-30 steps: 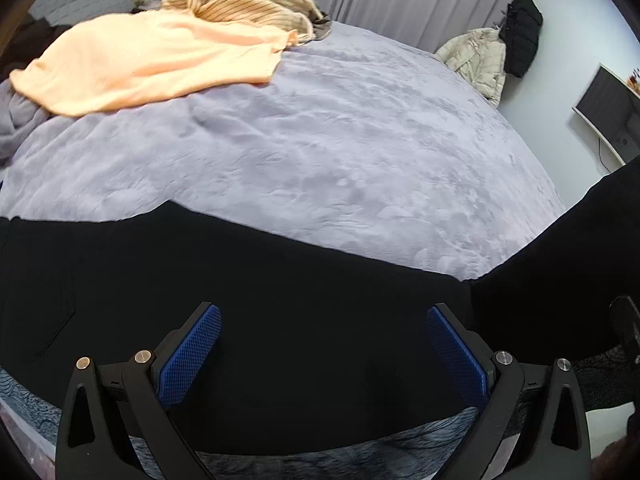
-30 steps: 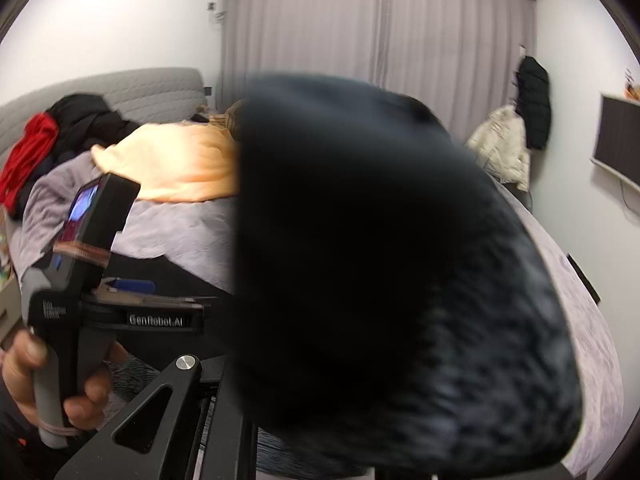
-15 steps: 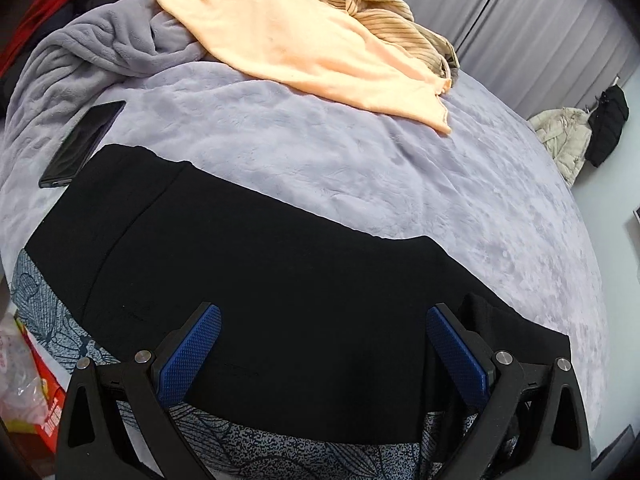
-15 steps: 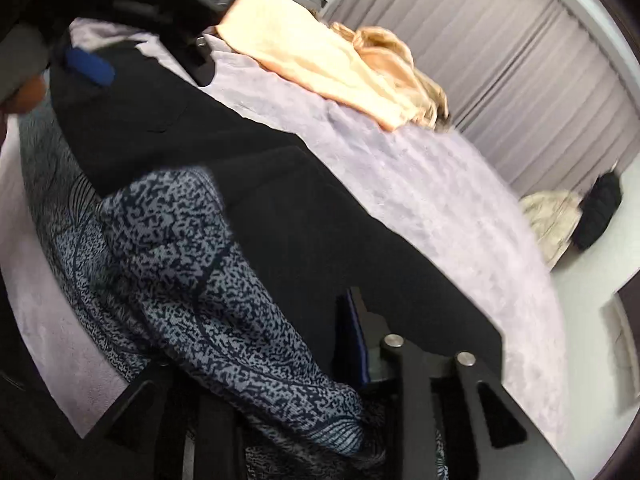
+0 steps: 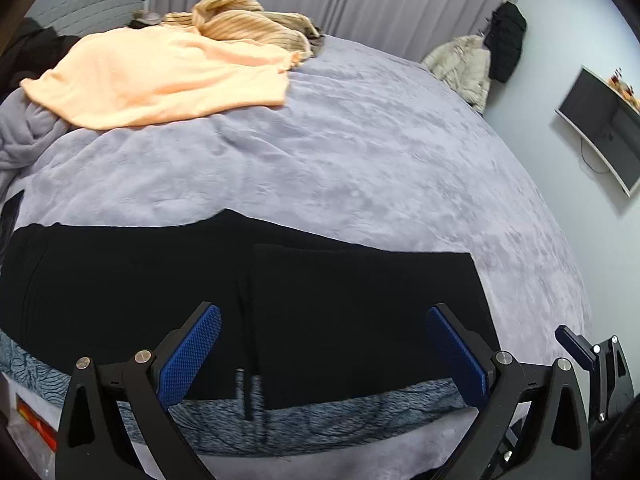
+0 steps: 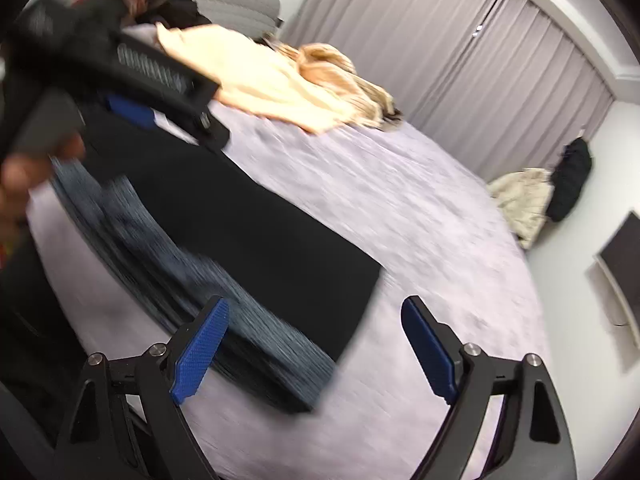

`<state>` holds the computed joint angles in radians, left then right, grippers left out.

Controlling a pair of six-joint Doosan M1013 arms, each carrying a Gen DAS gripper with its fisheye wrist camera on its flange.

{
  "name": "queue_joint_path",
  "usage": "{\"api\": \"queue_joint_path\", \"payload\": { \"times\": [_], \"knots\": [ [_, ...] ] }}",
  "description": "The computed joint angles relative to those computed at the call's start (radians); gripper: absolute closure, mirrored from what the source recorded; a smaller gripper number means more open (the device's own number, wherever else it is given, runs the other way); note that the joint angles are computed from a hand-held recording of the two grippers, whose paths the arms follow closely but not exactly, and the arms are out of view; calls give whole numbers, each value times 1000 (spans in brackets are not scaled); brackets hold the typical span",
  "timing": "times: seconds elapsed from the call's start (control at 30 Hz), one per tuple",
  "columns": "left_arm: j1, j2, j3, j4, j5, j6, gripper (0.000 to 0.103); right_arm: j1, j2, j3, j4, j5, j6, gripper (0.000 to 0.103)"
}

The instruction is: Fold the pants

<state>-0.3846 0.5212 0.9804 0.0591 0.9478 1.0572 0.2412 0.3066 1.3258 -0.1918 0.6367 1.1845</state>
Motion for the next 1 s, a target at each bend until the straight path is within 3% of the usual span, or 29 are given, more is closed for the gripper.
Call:
{"api": "queue_joint_path", "payload": {
  "times": [0.13,0.23,0.3,0.37,0.4,0.47,0.6,0.8,0.9,1.0],
  "knots": [
    [-23,48,-60,-6,79,40,0,-8,-5,40,-69,54,67,12],
    [-30,77,-84,29,135,14,0,-2,8,39,-122,21,167,12],
    [-26,90,-85,37,155,8,0,0,23,45,-246,-1,283,12],
    [-28,93,-77,54,160,18,0,-4,36,43,-350,48,321,11],
    [-31,95,-77,68,168,23,0,-16,27,55,-323,43,318,11],
    [-41,96,-73,110,173,26,0,-46,35,18,-160,120,267,11],
    [-48,100,-79,144,180,22,0,-64,21,-3,-20,163,132,11],
    [-45,92,-64,136,159,34,0,-155,44,-74,569,204,-319,11],
    [-48,92,-64,144,161,27,0,-162,95,-146,717,302,-423,11],
    [-45,89,-60,134,158,21,0,-165,176,-243,734,491,-421,34]
  ]
}}
